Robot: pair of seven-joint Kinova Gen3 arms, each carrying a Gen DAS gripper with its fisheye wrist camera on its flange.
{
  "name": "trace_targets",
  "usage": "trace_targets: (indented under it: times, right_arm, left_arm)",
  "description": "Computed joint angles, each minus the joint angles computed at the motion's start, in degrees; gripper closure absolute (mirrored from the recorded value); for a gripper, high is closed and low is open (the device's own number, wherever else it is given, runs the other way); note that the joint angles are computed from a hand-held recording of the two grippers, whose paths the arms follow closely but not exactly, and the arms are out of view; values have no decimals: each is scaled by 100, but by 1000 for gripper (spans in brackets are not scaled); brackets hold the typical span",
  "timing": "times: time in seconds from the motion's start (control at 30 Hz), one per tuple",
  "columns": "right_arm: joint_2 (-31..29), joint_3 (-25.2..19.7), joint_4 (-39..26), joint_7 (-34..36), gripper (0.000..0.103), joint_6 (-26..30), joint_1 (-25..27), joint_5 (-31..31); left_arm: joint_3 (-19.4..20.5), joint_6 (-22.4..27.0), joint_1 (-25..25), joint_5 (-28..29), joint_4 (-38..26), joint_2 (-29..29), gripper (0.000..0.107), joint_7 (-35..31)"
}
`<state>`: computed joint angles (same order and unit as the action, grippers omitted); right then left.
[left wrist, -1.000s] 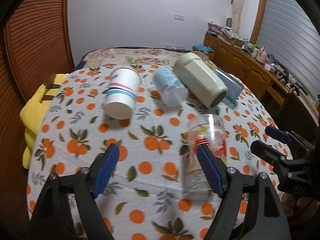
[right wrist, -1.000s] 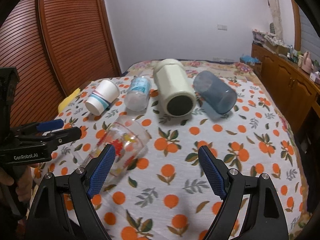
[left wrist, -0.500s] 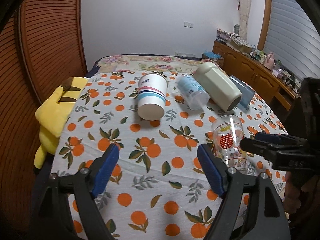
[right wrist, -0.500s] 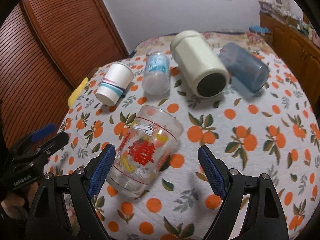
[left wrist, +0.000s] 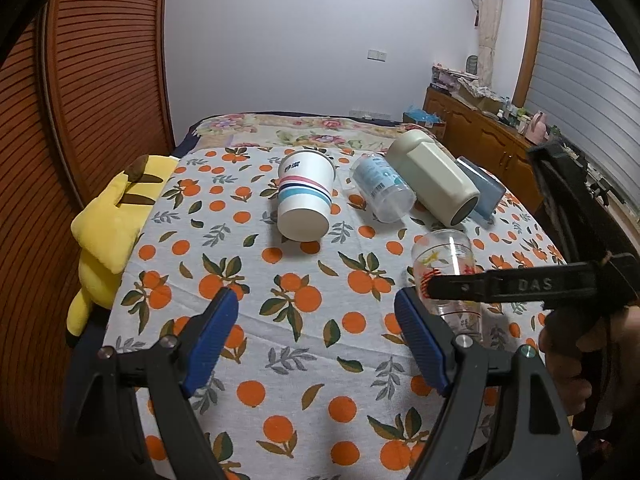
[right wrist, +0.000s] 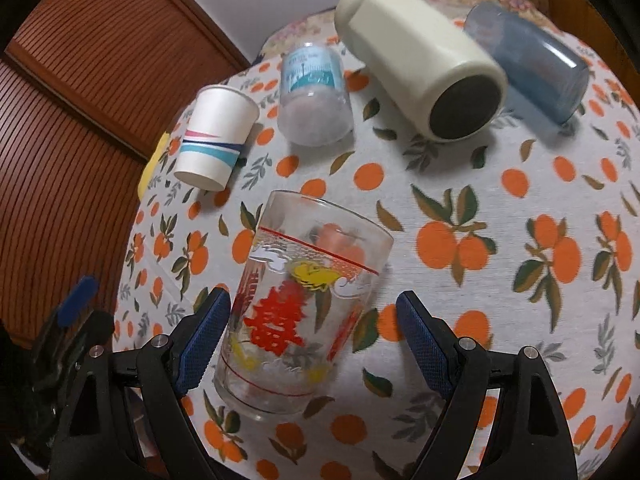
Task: Flip cup upright
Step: 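Move the right tool to the glass cup and close on its body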
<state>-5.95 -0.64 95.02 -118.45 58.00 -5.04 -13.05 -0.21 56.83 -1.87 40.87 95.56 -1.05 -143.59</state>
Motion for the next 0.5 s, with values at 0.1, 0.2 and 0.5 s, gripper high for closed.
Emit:
trace_targets:
  times: [0.1,0.2,0.5]
  right_arm:
    - [160,32,-175,24,16,180,14,-62]
    - [267,25,-278,82,17,246,24,-32]
    - [337,179,-289,667,30,317,217,-626]
  left_arm:
    - [6,3,10,-11,0,-18,27,-9]
    - [7,-8,24,-39,-2,-23,27,7]
    - [25,-48,50,-115,6,-17,27,53]
